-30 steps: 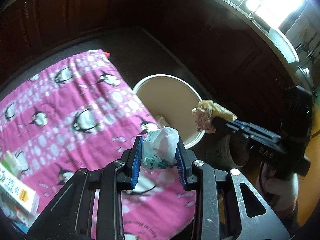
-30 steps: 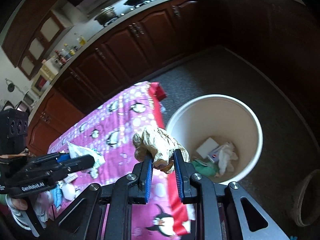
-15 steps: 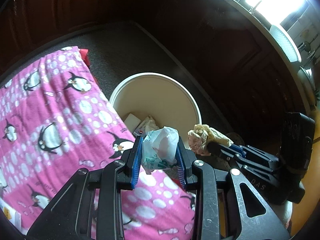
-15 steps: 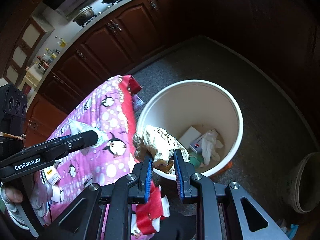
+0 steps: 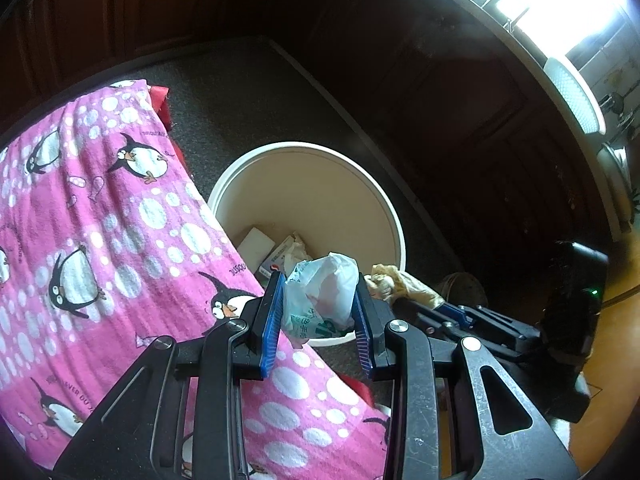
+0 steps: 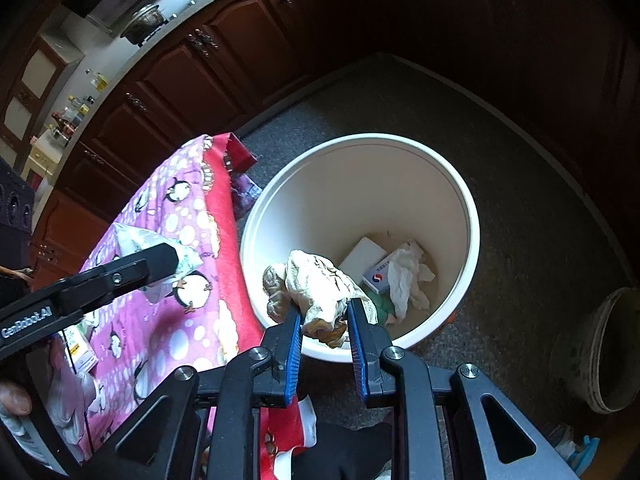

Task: Collect trash
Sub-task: 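Carry wrapper and paper to the white bin and open both tools over it, then move both tools back over the table toward the boxes and packets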

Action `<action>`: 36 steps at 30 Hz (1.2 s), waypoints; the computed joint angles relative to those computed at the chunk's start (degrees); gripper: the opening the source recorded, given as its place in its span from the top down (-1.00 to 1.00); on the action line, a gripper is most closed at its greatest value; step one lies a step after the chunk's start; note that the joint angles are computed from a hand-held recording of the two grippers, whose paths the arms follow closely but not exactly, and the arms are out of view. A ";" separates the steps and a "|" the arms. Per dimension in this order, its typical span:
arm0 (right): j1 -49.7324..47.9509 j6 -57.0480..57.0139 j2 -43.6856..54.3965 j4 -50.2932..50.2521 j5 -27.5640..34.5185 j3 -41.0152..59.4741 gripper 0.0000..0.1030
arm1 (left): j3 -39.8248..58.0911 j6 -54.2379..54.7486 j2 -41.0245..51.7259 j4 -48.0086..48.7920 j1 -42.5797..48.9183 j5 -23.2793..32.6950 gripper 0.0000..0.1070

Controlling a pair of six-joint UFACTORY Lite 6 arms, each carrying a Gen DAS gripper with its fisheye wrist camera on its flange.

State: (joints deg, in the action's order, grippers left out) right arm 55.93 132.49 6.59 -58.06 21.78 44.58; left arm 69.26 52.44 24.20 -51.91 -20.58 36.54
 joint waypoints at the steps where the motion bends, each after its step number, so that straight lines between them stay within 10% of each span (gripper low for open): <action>1: -0.25 -1.67 0.89 1.38 0.07 0.62 0.36 | 0.43 0.49 0.88 -0.97 0.04 0.09 0.29; 10: -0.24 1.83 0.69 -0.94 -1.01 -1.06 0.23 | 1.08 0.69 2.95 -1.81 1.15 1.28 -0.08; 36: 2.76 -6.67 4.51 6.86 3.00 8.57 0.14 | -17.79 7.68 -19.08 2.42 11.45 0.95 -0.10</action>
